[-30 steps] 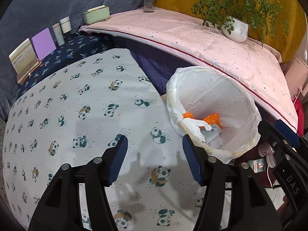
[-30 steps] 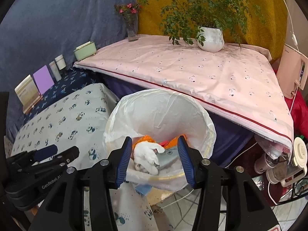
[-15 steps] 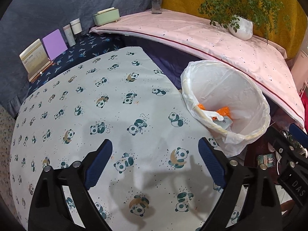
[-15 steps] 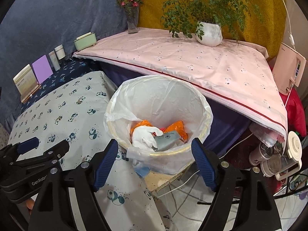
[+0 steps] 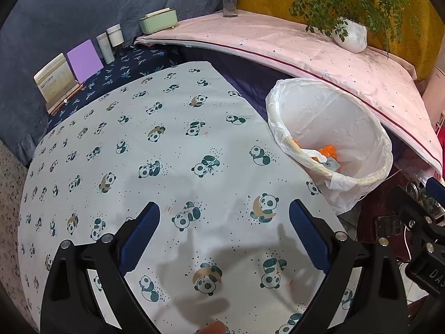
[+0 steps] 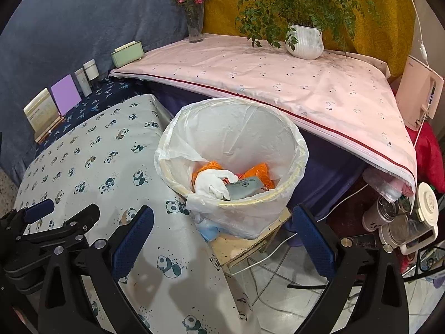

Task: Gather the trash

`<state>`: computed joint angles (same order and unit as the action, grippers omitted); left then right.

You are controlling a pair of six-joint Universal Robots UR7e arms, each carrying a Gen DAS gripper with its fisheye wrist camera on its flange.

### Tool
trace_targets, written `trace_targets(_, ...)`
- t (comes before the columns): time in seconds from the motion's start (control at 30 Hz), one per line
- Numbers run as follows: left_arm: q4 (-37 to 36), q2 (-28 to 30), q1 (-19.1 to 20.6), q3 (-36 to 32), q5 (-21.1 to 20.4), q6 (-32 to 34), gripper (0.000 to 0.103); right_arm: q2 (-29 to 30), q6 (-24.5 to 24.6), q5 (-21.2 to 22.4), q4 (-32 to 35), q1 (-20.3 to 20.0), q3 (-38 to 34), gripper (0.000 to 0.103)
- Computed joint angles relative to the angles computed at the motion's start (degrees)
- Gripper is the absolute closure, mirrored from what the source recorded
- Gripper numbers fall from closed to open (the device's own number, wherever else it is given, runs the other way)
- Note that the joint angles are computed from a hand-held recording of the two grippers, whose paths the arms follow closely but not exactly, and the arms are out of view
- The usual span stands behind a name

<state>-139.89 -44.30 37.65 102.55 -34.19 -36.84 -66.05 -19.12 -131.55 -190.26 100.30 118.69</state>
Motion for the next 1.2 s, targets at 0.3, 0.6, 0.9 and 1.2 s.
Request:
trace_targets(0.3, 1.0, -0.6, -0.6, 0.8, -0.4, -1.4, 0.013, -0.2, -0.3, -0.9, -0.3, 0.7, 0.7, 0.007)
trace_targets(0.6, 1.2, -0.8, -1.1, 1.4, -0.9, -1.6, 0.013, -0.5, -0.5, -2.4, -0.9, 1.1, 1.7, 0.007)
trace_targets(0.9, 2.8, -1.1, -1.3, 1.8, -0.7, -3.3, 0.012, -0.8, -0.2, -3.0, -1.1, 1.0, 2.5, 0.007)
trace_targets(1.2, 2.9, -1.4, -1.6, 2.2, 0.7, -4.1, 0.012, -0.7, -0.3, -2.4, -1.5, 0.7, 2.8, 0.007)
